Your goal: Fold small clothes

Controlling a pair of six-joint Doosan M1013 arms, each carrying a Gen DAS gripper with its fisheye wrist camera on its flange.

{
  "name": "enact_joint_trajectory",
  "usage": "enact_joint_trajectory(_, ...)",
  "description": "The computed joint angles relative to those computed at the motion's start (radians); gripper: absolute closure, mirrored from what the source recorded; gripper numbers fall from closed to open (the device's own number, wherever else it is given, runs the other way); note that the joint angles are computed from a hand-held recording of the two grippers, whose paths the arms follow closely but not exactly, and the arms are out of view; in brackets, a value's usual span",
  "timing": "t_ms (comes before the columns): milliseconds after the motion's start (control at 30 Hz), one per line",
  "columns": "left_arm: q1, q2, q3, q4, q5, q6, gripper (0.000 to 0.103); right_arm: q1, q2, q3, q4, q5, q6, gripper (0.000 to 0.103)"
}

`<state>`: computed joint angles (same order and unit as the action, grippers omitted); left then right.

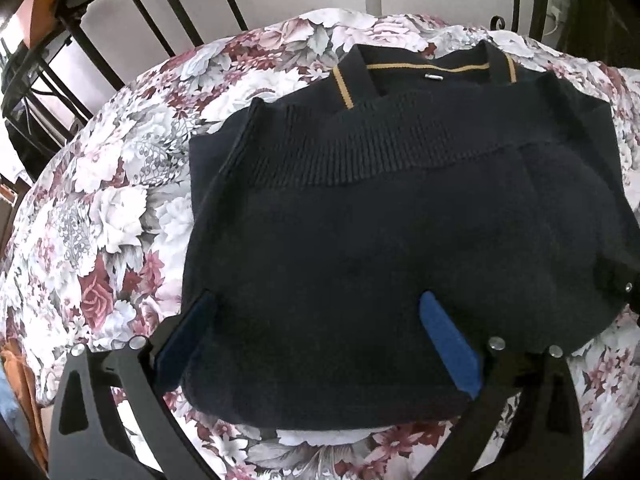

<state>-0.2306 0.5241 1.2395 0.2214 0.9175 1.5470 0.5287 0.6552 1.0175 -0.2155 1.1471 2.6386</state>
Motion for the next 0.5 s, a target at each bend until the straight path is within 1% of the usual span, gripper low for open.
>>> enact_joint_trajectory(267, 0.002, -0.021, 0.012, -0.011, 0.000, -0.014, 0.004, 0.025, -0.036, 0.020, -0.085, -0.052, 0.027, 0.007)
enact_joint_trajectory(400, -0.001, -0.024, 0.014, -0.008, -0.002, -0.017, 0.004, 0.038, -0.025, 0.005, -0.118, -0.043, -0.002, 0.007)
enact_joint_trajectory(500, -0.002, -0.015, 0.006, 0.001, 0.009, -0.024, 0.004, 0.035, 0.006, -0.036, -0.109, -0.014, -0.031, 0.006)
